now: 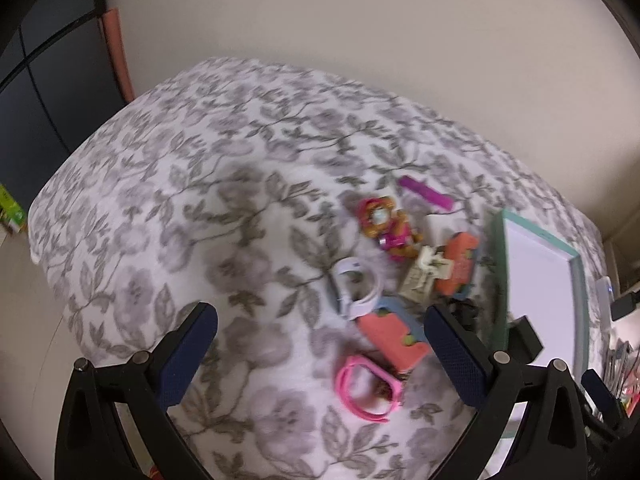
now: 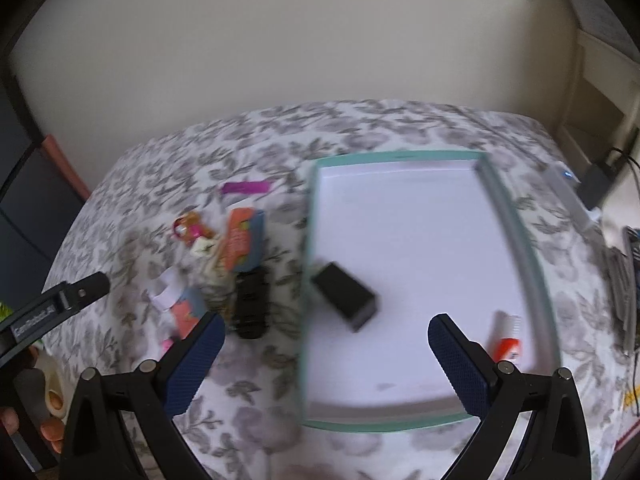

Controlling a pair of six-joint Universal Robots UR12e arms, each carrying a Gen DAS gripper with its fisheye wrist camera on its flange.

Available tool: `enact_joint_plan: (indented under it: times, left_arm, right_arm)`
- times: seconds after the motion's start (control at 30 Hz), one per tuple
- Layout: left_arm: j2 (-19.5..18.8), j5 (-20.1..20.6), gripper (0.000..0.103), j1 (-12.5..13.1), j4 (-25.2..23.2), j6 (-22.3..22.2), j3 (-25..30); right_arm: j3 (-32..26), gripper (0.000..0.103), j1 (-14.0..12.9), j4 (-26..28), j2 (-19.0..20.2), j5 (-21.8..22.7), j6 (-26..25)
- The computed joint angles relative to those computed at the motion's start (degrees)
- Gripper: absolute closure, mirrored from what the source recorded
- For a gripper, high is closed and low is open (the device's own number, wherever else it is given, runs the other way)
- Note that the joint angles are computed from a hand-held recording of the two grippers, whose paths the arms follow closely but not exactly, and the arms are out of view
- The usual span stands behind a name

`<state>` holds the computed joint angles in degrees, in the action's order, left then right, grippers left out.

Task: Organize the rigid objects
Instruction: 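Move the left tool toward the pink watch band while the right tool approaches the black toy car, then grasp the pink watch band with the left tool while the right tool grasps the black toy car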

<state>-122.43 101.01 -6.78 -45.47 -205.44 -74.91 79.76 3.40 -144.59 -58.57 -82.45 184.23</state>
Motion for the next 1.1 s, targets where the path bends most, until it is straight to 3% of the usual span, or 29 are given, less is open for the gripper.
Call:
enact_joint_plan:
  times: [0.13, 0.63, 0.87, 1.03, 1.1]
  left_arm:
    - [-0.5, -1.1, 0.000, 0.5, -4.8, -1.0, 0.9]
    - [-2.5, -4.4, 0.000, 1.2, -15.2, 0.2, 2.9]
    - [-3.5, -5.4, 0.002, 1.1, -17.8, 2.4, 4.0]
    - [-4.4, -5.3, 0.010, 0.8, -19.6, 4.1, 5.1]
    - [-4.6, -5.0, 0.018, 0.7, -20.0, 4.7, 5.3]
  right_arm:
    - [-1.4, 0.003, 1.2, 1.4, 1.1, -0.2, -1.5]
    - [-6.2, 0.042, 3.0, 7.2, 4.7, -0.8, -6.1]
    - [-8.6, 0.047, 3.5, 9.6, 6.6, -1.4, -7.0]
    - [-10.1, 0.051, 3.6, 11.0, 7.8, -1.5, -7.1]
    - [-10.5, 0.051, 3.6, 11.5, 8.2, -1.6, -7.1]
